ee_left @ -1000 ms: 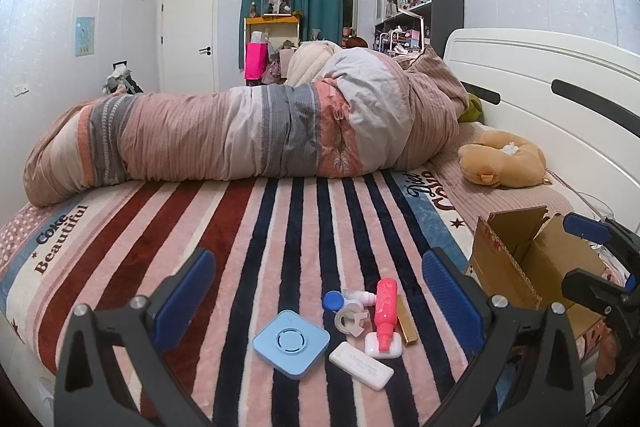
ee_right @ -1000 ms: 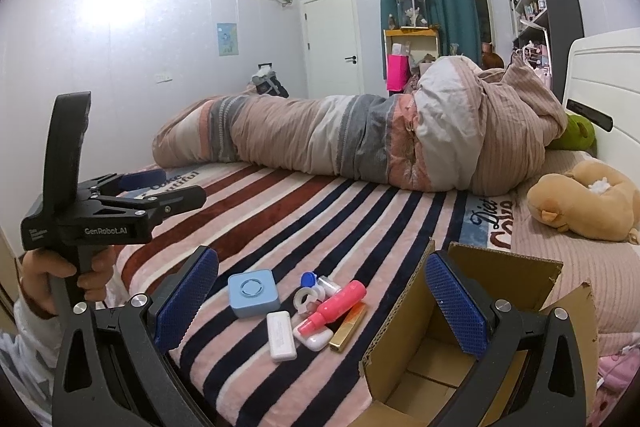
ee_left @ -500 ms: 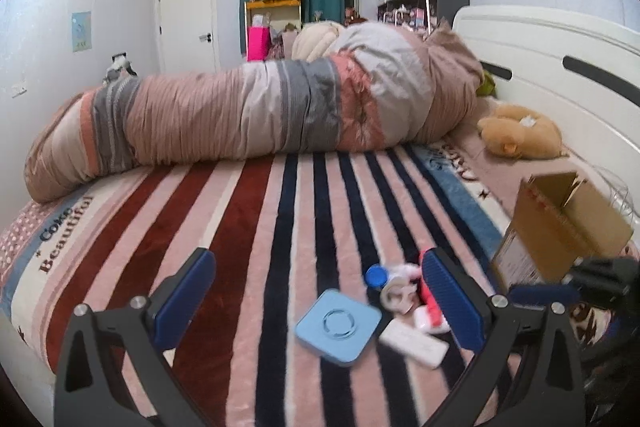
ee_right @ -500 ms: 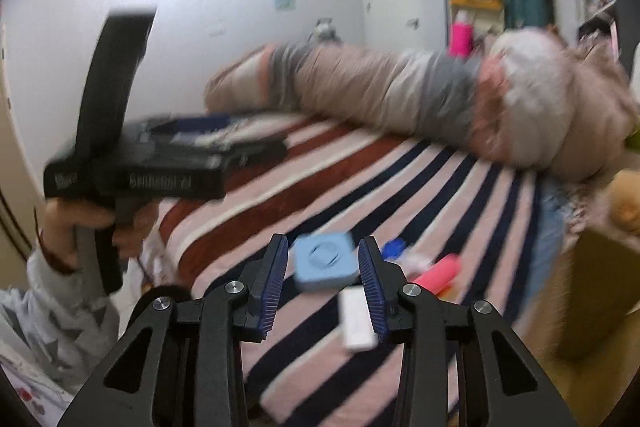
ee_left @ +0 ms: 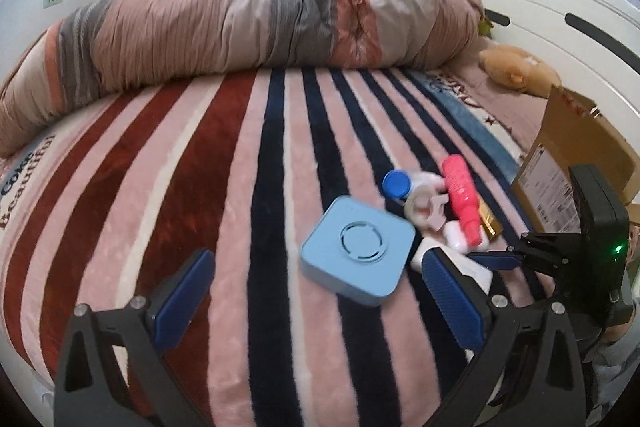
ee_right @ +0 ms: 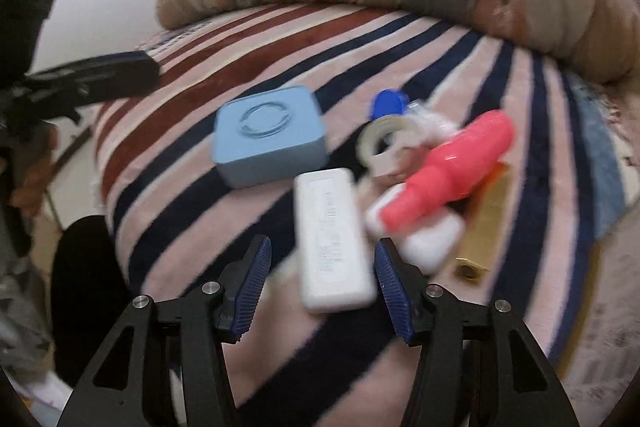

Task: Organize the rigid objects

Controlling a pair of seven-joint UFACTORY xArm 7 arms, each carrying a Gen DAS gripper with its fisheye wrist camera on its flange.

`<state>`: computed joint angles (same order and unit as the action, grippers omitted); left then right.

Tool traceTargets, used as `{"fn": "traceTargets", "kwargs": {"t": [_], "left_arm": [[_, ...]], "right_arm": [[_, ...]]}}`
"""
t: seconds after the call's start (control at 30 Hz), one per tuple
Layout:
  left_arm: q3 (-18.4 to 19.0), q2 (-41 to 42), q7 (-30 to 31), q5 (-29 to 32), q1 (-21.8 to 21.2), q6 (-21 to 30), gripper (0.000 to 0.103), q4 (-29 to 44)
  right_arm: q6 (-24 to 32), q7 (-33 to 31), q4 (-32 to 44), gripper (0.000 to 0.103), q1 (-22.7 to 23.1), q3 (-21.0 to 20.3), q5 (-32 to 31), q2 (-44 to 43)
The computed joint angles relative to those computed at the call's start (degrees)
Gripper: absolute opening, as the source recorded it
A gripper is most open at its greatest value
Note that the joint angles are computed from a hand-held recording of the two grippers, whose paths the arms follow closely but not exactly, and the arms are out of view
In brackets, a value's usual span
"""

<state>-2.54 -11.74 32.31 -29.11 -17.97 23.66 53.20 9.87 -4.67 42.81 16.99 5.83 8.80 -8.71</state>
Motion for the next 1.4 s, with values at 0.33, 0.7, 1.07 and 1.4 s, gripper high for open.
{"fn": "traceTargets", "kwargs": {"t": [0.33, 0.7, 1.07, 1.4], "left_arm": [[0.62, 2.63, 7.0, -5.24, -0.7, 1.23, 0.102, 1.52], [-4.06, 12.86, 10.08, -3.2, 1.18, 2.44, 0.102, 7.73], [-6.05, 13.48, 14.91, -10.26, 3.54, 5.94, 0.084, 9.1], [-2.27, 6.91, 19.54, -16.2, 4.58, 17.04, 0.081, 12.51]], "right_arm": [[1.57, 16.99, 2.78, 0.031, -3.41, 2.93, -16.62, -1.23], [17.93, 26.82, 0.37, 0.031, -22.06, 9.41, -21.52, -34.48], [33.14, 31.34, -0.3, 0.08, -22.98, 7.85, -29.33, -34.04], [9.75, 13.82, -1.42, 0.099, 4.77, -2.72, -14.24, -25.65]]}}
